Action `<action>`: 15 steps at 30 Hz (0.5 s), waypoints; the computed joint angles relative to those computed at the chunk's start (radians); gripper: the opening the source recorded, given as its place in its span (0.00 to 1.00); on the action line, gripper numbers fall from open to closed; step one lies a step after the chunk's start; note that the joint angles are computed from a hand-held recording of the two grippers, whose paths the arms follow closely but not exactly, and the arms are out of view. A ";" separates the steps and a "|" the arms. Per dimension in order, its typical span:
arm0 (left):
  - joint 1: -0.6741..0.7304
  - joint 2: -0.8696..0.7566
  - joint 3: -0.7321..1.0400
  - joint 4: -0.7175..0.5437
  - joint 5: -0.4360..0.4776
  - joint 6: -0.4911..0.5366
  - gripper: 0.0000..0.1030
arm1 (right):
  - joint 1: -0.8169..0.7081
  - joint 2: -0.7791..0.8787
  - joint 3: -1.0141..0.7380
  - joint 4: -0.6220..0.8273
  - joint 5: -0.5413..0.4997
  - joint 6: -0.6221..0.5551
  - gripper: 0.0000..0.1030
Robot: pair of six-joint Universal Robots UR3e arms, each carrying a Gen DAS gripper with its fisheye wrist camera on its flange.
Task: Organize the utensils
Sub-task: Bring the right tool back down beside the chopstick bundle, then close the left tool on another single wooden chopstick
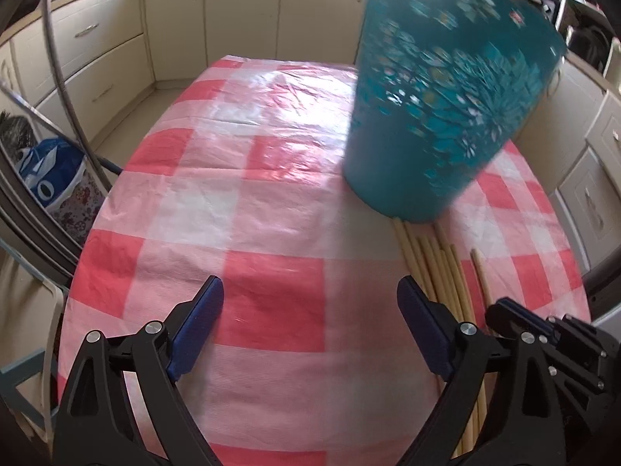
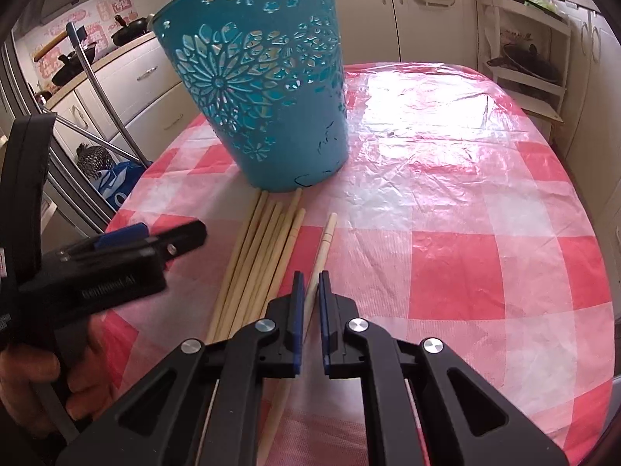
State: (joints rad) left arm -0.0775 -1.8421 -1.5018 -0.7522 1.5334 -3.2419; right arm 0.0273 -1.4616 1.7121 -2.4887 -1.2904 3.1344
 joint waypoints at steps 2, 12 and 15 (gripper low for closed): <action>-0.026 -0.019 0.031 -0.022 0.019 0.004 0.84 | -0.014 -0.005 0.005 0.005 0.021 -0.002 0.08; -0.071 -0.055 0.084 -0.051 0.092 -0.026 0.84 | -0.051 -0.020 0.004 0.050 0.079 -0.011 0.08; -0.086 -0.073 0.110 -0.062 0.112 -0.040 0.84 | -0.061 -0.021 0.000 0.064 0.092 -0.012 0.08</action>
State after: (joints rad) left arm -0.1636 -1.9152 -1.3921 -0.8144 1.6458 -3.2817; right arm -0.0336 -1.4828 1.7124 -2.4251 -1.1980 3.1228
